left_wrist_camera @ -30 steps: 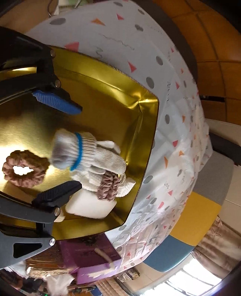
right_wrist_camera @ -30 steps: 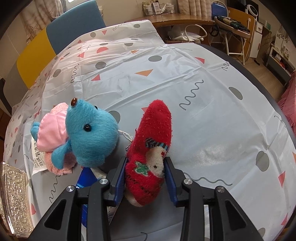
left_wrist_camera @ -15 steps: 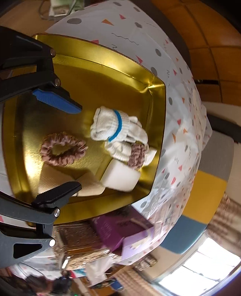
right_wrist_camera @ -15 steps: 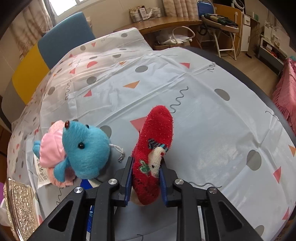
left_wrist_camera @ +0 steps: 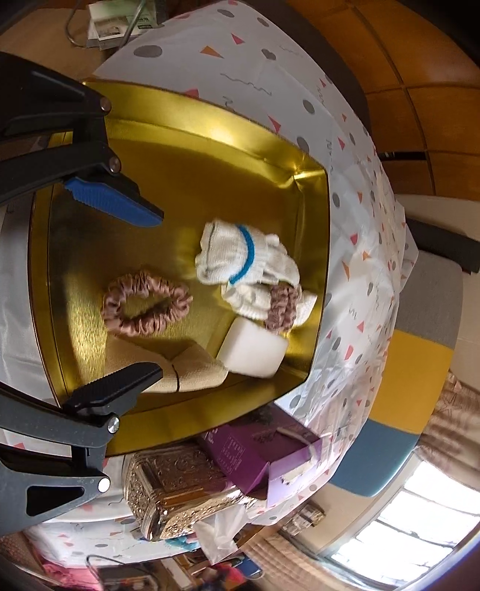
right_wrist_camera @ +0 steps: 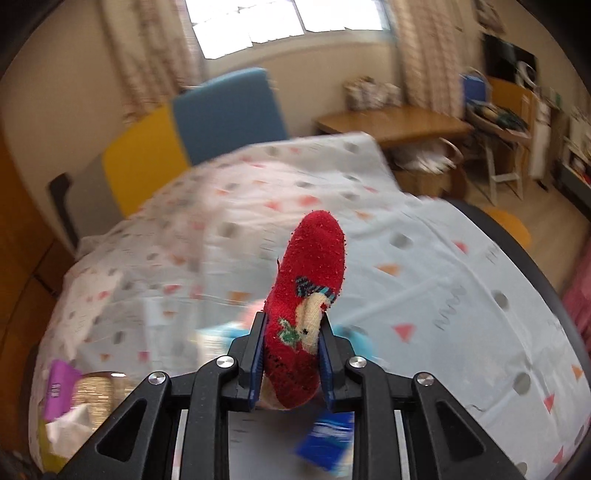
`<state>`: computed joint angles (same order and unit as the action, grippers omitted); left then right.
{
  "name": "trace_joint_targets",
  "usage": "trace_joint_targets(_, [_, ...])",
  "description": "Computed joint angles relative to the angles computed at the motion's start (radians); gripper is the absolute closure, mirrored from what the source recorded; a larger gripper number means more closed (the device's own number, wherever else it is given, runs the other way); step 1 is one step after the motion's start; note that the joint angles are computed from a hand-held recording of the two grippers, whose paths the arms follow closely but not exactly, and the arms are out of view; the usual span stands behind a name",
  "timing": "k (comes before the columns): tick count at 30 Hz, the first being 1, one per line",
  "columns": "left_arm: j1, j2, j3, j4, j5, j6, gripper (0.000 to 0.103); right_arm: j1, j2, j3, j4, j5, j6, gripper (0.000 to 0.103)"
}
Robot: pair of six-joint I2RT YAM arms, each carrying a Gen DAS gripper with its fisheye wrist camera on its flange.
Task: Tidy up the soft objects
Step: 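Carry the red sock toy into the gold tray and open the right tool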
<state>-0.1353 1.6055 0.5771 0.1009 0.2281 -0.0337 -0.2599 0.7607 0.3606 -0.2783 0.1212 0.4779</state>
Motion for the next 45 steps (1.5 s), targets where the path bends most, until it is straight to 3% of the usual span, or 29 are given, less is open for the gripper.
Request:
trace_joint_targets(4, [0.051, -0.004, -0.008, 0.009, 0.005, 0.002, 0.026, 0.458, 0.128, 0.158, 0.012, 0.209, 0.093, 0.079])
trace_joint_targets(8, [0.099, -0.029, -0.037, 0.045, -0.004, 0.017, 0.026, 0.826, 0.387, 0.328, 0.087, 0.308, 0.106, 0.079])
trace_joint_targets(11, [0.138, -0.034, -0.043, 0.055, 0.011, 0.027, 0.026, 0.972, 0.646, 0.472, 0.159, 0.261, 0.099, 0.079])
trace_joint_targets(16, [0.175, -0.047, -0.053, 0.062, 0.031, 0.042, 0.026, 1.061, 1.049, 0.722, 0.207, 0.108, 0.125, 0.078])
trace_joint_targets(21, [0.183, -0.052, -0.068, 0.074, 0.045, 0.06, 0.026, 1.071, 1.275, 0.874, 0.191, -0.005, 0.189, 0.07])
trace_joint_targets(25, [0.167, -0.055, -0.08, 0.089, 0.039, 0.061, 0.026, 1.079, 1.283, 0.828, 0.242, -0.023, 0.227, 0.058])
trace_joint_targets(30, [0.132, -0.063, -0.092, 0.099, 0.02, 0.062, 0.026, 1.116, 1.201, 0.729, 0.26, 0.087, 0.244, 0.057])
trace_joint_targets(45, [0.019, -0.114, -0.114, 0.094, -0.029, 0.056, 0.026, 1.148, 0.718, 0.293, 0.253, 0.406, 0.309, 0.054])
